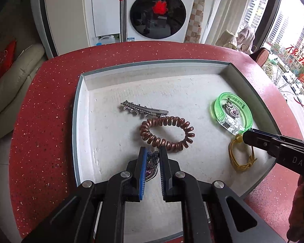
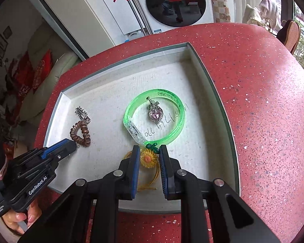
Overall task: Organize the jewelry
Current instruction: 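Carry both items over the tray and open the right tool to release the yellow hair tie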
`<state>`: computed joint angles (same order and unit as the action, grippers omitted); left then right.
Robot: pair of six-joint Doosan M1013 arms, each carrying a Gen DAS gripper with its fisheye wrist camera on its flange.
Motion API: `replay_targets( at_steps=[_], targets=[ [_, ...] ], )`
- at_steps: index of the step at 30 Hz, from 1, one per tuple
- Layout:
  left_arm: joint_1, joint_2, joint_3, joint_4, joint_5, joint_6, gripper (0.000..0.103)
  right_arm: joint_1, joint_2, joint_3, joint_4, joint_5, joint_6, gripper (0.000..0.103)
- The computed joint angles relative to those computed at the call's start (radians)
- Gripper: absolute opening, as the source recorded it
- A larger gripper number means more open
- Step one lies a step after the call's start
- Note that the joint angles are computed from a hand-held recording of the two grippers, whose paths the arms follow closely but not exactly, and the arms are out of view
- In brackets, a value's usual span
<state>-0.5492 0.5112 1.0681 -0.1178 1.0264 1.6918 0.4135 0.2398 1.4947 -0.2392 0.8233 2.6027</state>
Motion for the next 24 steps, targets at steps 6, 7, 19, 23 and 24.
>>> replay_targets(
  at_steps=[6, 7, 19, 23, 24],
  targets=[
    [-0.019, -0.003, 0.016, 0.088, -0.068, -0.060, 0.031, 0.004, 0.011, -0.013, -0.087, 0.030, 0.056, 0.020],
    [-0.022, -0.004, 0.020, 0.104, -0.079, -0.067, 0.031, 0.005, 0.013, -0.016, -0.094, 0.038, 0.055, 0.020],
    [-0.039, -0.025, 0.057, 0.178, -0.136, -0.080, 0.031, 0.027, 0.016, -0.029, -0.148, 0.053, 0.056, 0.056],
    [-0.039, -0.029, 0.060, 0.192, -0.145, -0.099, 0.031, 0.037, 0.003, -0.025, -0.165, 0.036, 0.072, 0.059],
    [-0.039, -0.030, 0.060, 0.192, -0.145, -0.102, 0.031, 0.041, 0.004, -0.027, -0.173, 0.033, 0.079, 0.060]
  ],
)
